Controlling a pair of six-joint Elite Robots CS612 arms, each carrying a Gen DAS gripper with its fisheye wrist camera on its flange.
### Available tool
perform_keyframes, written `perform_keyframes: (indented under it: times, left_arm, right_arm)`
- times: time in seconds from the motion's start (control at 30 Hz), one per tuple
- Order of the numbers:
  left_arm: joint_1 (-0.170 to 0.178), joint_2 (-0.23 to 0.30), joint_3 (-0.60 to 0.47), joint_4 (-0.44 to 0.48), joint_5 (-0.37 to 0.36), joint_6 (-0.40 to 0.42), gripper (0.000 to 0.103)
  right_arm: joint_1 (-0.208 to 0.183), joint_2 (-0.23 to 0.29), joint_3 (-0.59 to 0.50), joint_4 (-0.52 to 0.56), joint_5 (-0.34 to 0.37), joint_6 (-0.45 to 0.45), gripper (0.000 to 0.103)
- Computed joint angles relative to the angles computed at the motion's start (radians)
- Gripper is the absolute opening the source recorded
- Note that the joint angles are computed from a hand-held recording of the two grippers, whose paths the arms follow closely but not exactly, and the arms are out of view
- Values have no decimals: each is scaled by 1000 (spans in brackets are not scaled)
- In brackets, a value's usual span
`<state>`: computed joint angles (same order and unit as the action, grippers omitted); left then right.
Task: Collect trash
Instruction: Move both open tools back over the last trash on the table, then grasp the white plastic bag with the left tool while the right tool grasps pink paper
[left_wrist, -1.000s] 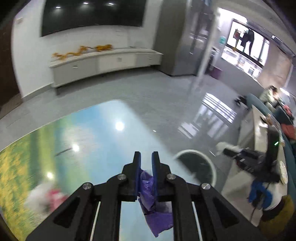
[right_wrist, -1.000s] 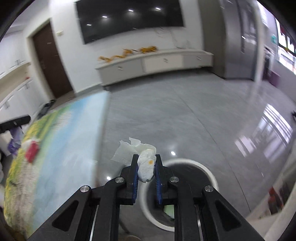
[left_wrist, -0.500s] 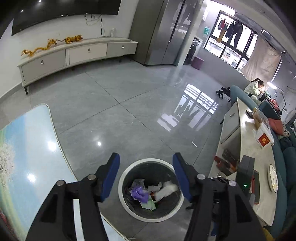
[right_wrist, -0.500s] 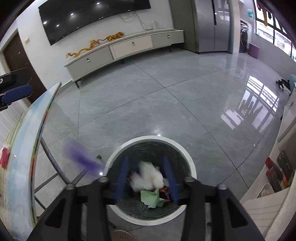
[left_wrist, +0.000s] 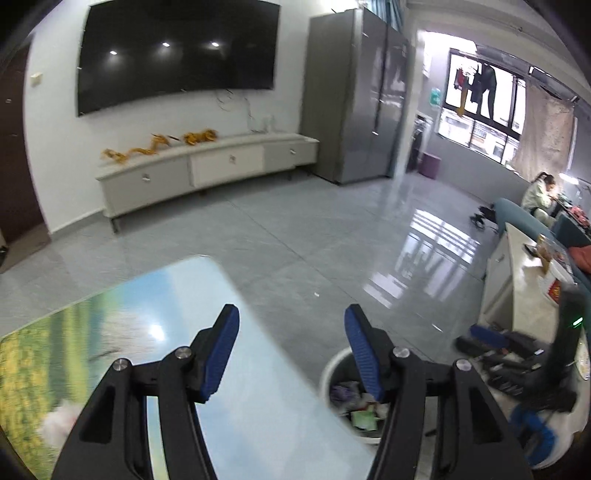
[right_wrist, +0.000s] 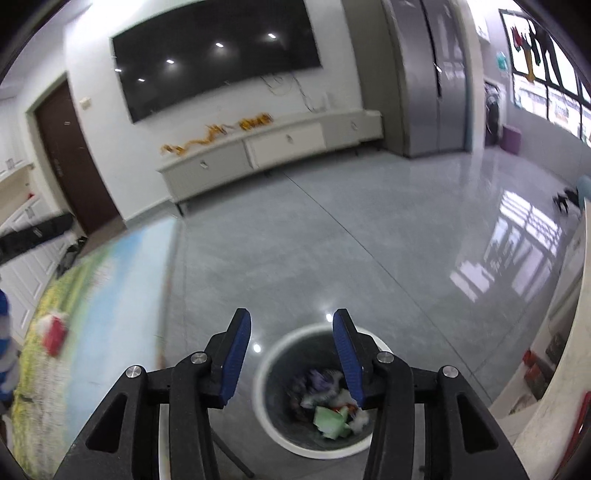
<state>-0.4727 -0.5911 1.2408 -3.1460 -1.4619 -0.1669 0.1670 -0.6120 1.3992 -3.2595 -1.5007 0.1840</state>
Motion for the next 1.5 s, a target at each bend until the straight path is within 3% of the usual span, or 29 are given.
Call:
perform_keyframes:
  times: [0.27, 0.43, 0.53, 0.63, 0.8, 1.07, 1.13, 1.23, 1.5]
  left_arm:
    - [70, -82, 175, -105, 92, -47, 58]
    - [126, -111, 254, -143, 149, -71, 57]
    - [163, -114, 277, -119, 151, -79, 57]
    - [191, -104, 274, -80, 103, -76, 57]
    - [227, -63, 238, -13, -38, -33, 57]
    - [246, 3, 158, 86, -164, 28, 55]
    - [253, 12, 148, 90, -204, 29, 35]
    - [265, 23, 139, 75, -268, 16, 17]
    - [270, 7, 200, -32, -244, -31, 11]
  right_arm:
    - [66, -24, -34, -40, 47, -73, 45]
    - [111, -8, -101, 6, 85, -132, 45]
    - [136, 13, -152, 57, 126, -163, 45]
    - [158, 47, -220, 130, 176, -188, 45]
    - [189, 108, -341, 263, 204, -227, 45]
    - [216, 197, -507, 453, 240, -271, 45]
    - [221, 223, -552, 498, 253, -277, 45]
    - [230, 254, -602, 558, 272, -287, 45]
    - [245, 334, -743, 737, 339, -302, 45]
